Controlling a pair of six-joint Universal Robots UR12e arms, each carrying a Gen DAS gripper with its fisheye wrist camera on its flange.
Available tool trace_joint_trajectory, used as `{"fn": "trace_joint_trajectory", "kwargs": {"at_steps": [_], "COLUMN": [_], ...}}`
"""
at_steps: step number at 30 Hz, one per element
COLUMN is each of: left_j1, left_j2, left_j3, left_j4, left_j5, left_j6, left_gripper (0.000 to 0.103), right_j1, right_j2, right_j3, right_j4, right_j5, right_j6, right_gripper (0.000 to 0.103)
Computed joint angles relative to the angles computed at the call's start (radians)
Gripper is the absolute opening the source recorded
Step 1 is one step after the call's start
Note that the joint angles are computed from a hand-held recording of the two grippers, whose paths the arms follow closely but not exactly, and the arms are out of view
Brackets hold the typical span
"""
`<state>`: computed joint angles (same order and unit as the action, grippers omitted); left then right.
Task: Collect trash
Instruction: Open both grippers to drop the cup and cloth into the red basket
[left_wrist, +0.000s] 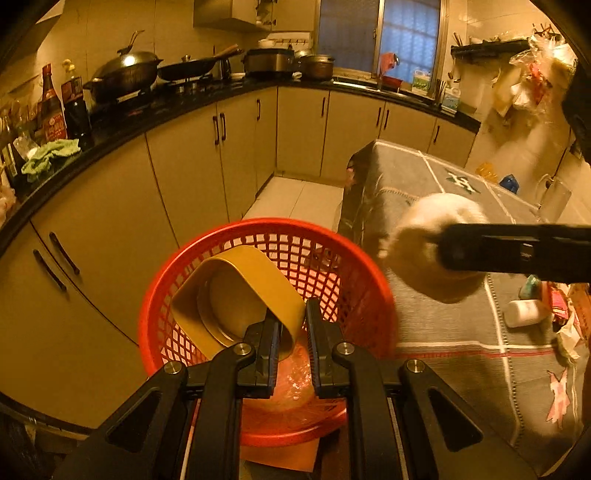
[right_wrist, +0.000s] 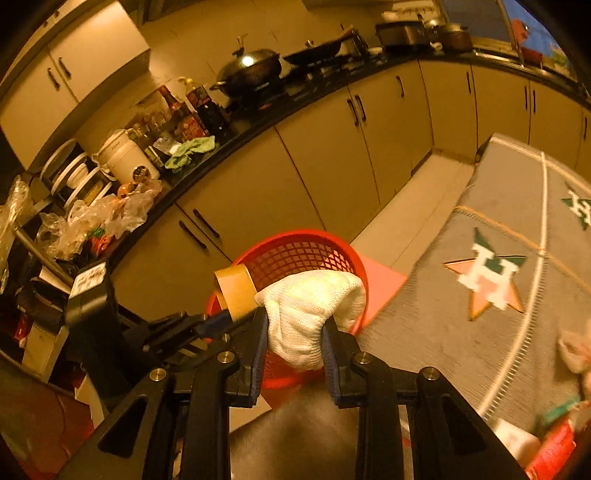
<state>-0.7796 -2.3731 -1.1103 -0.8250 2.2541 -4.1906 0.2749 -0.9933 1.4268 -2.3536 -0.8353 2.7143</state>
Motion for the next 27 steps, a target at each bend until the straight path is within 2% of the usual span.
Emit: {"fn": "trace_joint_trajectory", "kwargs": {"at_steps": [5,9,11,13,15,20,27], "left_j1": [0.006,0.009,0.009,0.009,0.01,0.007,-0.009], "left_j2": [0.003,0.009,0.011,0.012,0.016,0.019,0.011], "left_j3": [-0.014,-0.025,-0.03,-0.03,-0.034,-0.025,0.014], "left_j4": [0.004,0.0,-0.005,-0.011,-0.015,-0.049,-0.086], "left_j5": [-0.015,-0.02,-0.019,-0.02,-0.019,-0.001,0.03], "left_j6": [-0.014,-0.029,-0.035,-0.042,-0.052,-0.068,-0.074], "left_gripper": [0.013,0.013,0.014,0.017,0.024,0.03,0.034], "right_j1": [0.022,0.033,0.036,0.036,0.035,0.031,0.004], "right_j2": [0.038,0.056,0.064,0.07,0.073,0.072,0.023], "right_j3": [-0.05,-0.071,-0.081,-0.088,-0.095,-0.102,-0.032], "right_j4": [0.051,0.069,0.081,0.08,0.09,0.096,0.019], "right_j5": [0.004,-0.025,-0.028,-0.03,-0.02,0.005,0.01], "right_j6": [0.018,0.031,0.034,0.044,0.041,0.031,0.047], "right_gripper": [0.031,0.033,0.037,0.04,0.042,0.044,0.044]}}
